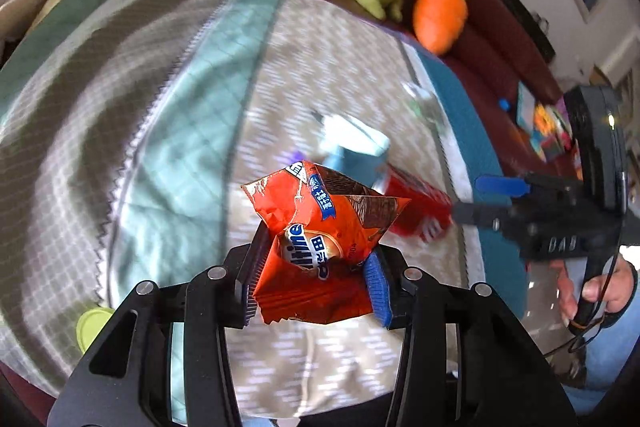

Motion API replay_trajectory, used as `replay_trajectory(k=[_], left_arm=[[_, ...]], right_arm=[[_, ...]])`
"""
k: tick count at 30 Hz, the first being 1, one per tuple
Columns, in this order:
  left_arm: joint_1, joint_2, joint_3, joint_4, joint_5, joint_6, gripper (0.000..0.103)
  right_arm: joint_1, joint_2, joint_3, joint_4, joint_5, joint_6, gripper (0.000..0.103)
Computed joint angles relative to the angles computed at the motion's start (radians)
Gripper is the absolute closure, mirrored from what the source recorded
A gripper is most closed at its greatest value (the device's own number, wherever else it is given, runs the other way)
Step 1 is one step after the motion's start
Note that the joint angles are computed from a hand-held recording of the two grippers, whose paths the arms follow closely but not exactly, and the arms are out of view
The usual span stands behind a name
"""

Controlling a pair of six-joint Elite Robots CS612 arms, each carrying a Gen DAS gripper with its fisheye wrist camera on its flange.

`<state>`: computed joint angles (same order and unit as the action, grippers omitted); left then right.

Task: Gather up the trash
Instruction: 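Grasp the orange snack bag with the left tool while the right grasps the red cola can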

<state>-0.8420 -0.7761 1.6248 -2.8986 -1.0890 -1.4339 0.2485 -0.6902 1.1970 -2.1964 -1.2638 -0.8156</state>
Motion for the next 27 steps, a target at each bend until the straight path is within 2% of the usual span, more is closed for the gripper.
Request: replay_trajectory(k=[6,7,10,13,16,21,27], left_arm=[[0.017,-0.013,0.032,-0.001,0.005,-0.06,0.058],[0.019,-0.014,0.035,0.0,0.006,-0.066,0.058],[0.024,-0.012,0.039,-0.006,-0.002,-0.076,0.058],[0.028,-0.008,0.031,0.0,-0.015,-0.068,0.058],[0.031,-0.003,0.022,0.0,-0.023,-0.054,0.058],[0.031,0.003,0.0,0.001,-0.019,-0.017,0.058],[0.027,0.008,-0.042,0.022,-0.008,0.044,0.058]], right_arm=[[0.043,0.038,-0.048,0.065,-0.06,-0.156,0.026],[0.053,0.044,-0.052,0.065,-0.087,-0.189,0.026],[0.062,0.054,-0.047,0.039,-0.108,-0.231,0.026],[0.058,0.066,-0.048,0.032,-0.103,-0.203,0.026],[0.048,0.06,-0.025,0.015,-0.098,-0.175,0.033],[0.012,0.042,-0.013,0.052,-0.031,-0.082,0.035],[-0.05,0.03,-0.013,0.066,0.079,0.056,0.036]])
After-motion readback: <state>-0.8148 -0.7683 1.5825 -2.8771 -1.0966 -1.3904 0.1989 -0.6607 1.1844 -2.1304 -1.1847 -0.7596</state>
